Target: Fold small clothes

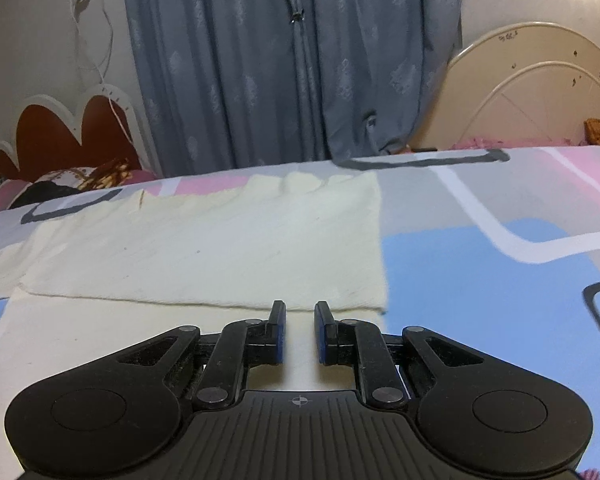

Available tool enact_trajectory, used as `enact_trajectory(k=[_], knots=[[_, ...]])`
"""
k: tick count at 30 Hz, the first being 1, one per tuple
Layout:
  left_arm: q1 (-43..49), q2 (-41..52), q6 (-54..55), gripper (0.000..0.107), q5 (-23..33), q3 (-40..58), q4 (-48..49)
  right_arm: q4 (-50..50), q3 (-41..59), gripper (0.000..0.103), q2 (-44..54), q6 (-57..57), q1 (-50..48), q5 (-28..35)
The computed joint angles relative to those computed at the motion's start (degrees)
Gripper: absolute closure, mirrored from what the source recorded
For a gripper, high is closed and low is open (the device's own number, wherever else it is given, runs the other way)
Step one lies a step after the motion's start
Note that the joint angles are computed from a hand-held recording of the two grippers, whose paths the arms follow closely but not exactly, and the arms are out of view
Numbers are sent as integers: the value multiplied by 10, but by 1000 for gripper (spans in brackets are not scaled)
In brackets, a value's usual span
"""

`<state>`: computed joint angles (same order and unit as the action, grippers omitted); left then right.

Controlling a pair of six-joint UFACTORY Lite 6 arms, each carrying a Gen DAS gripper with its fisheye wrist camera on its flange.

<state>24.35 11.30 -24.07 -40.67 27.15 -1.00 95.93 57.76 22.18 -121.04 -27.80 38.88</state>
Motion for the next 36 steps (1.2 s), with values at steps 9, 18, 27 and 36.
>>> enact_trajectory(k=[9,18,27,36], knots=[[231,156,-325,64,-21,180,326,13,85,88,34,106,27,-45],[232,130,-337,105,-104,209,317,27,58,88,9,92,37,-59],[-68,131,-163,105,48,314,186,29,44,88,-4,93,30,-52],[-338,270,57,105,159,494,10,4,44,88,-2,110,13,-20]])
